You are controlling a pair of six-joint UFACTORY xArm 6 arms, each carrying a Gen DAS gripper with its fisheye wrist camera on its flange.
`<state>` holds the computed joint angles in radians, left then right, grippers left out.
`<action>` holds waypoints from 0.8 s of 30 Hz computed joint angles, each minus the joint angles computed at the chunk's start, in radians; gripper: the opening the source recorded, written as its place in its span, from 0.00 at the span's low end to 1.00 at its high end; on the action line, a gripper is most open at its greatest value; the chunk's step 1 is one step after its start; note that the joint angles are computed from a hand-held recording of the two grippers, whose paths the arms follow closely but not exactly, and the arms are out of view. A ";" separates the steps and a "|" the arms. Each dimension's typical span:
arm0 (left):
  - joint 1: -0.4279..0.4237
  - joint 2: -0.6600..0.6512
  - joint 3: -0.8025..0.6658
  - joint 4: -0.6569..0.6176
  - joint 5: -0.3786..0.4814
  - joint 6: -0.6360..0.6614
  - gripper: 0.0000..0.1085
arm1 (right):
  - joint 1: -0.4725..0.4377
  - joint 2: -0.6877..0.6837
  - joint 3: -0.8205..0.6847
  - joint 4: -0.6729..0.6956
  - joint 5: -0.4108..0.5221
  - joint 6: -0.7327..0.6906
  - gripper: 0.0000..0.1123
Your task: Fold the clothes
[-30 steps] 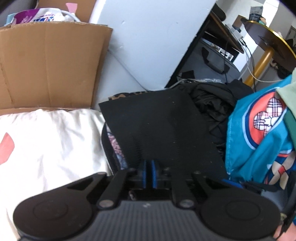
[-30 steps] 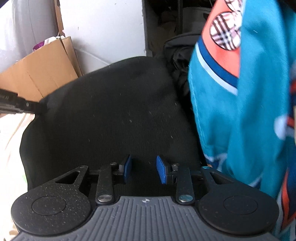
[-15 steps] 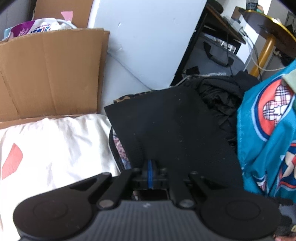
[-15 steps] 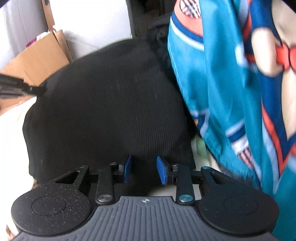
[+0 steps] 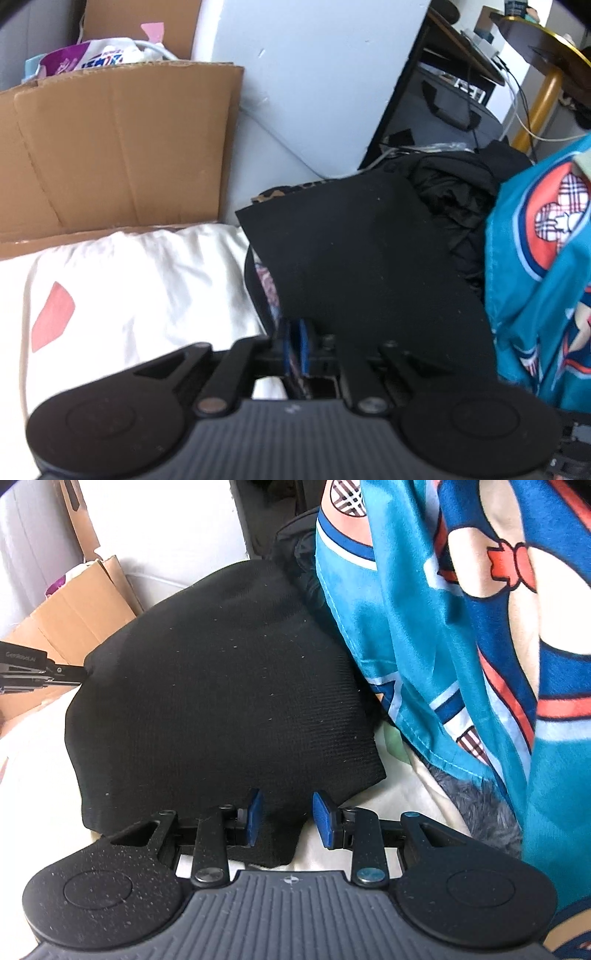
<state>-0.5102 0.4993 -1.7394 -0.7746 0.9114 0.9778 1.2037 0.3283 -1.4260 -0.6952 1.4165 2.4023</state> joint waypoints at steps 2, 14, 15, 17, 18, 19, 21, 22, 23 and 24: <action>0.013 -0.014 0.008 0.003 0.026 -0.015 0.20 | 0.002 0.012 -0.022 0.006 0.010 0.001 0.33; 0.089 -0.126 0.090 0.098 0.122 -0.051 0.69 | -0.002 0.069 -0.150 0.030 0.059 -0.002 0.61; 0.096 -0.134 0.093 0.107 0.130 -0.051 0.69 | -0.002 0.075 -0.159 0.031 0.067 -0.004 0.61; 0.112 -0.150 0.095 0.122 0.150 -0.047 0.71 | -0.001 0.082 -0.167 0.029 0.078 0.001 0.61; 0.120 -0.157 0.095 0.129 0.160 -0.045 0.72 | -0.002 0.083 -0.169 0.029 0.079 0.004 0.61; 0.129 -0.164 0.094 0.138 0.172 -0.044 0.73 | -0.002 0.085 -0.170 0.029 0.079 0.005 0.60; 0.150 -0.178 0.090 0.153 0.192 -0.051 0.74 | -0.004 0.084 -0.173 0.028 0.072 0.004 0.60; 0.160 -0.184 0.087 0.162 0.200 -0.057 0.75 | -0.005 0.085 -0.180 0.030 0.074 0.001 0.60; 0.170 -0.190 0.084 0.172 0.205 -0.063 0.75 | -0.005 0.087 -0.189 0.033 0.076 -0.002 0.60; 0.180 -0.196 0.083 0.183 0.208 -0.070 0.75 | -0.007 0.090 -0.202 0.040 0.078 -0.010 0.60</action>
